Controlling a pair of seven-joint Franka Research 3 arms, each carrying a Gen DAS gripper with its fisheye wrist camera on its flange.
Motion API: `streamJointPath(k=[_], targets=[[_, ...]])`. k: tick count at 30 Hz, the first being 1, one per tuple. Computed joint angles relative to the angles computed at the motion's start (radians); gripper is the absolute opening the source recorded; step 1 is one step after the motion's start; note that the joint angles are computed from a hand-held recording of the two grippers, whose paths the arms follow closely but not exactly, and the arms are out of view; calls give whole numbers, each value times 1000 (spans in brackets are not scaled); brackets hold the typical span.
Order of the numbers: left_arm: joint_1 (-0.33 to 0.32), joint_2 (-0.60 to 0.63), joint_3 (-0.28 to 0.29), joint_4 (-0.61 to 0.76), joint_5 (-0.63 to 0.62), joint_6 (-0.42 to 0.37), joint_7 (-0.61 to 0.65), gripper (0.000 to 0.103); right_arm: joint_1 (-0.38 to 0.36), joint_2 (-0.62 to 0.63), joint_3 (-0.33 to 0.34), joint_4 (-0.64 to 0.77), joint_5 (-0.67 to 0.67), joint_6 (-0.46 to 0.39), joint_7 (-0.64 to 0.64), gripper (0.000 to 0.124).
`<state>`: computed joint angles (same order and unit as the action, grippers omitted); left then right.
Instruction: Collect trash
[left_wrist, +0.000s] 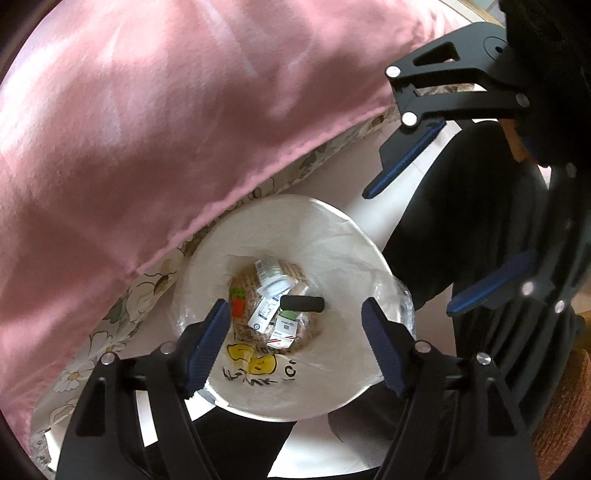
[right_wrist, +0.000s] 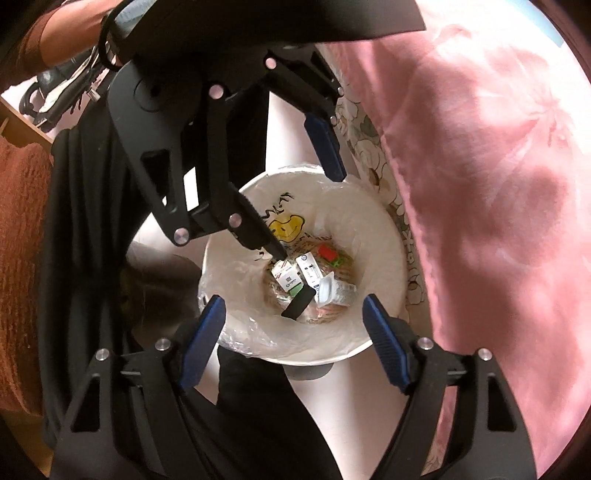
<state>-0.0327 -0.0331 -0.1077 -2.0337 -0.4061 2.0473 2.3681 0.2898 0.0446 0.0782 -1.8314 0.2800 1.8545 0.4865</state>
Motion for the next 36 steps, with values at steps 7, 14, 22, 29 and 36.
streamJointPath(k=[7,14,22,29,36], targets=[[-4,-22,2,-9,-6,-10,9,75,-1,9,-1,27,-1,-28,2,76],[-8,-36,5,-18,-5,0,2,76,3,-17,2,-13,3,3,14,76],[-9,-72,18,-31,-20,27,-38,76,3,-85,0,-91,-27,140,109,76],[-14,-121,34,-25,-49,94,-118,80,2,-156,5,-157,-75,257,243,79],[-18,-146,38,3,-3,156,-287,83,-7,-201,33,-183,-210,350,511,81]])
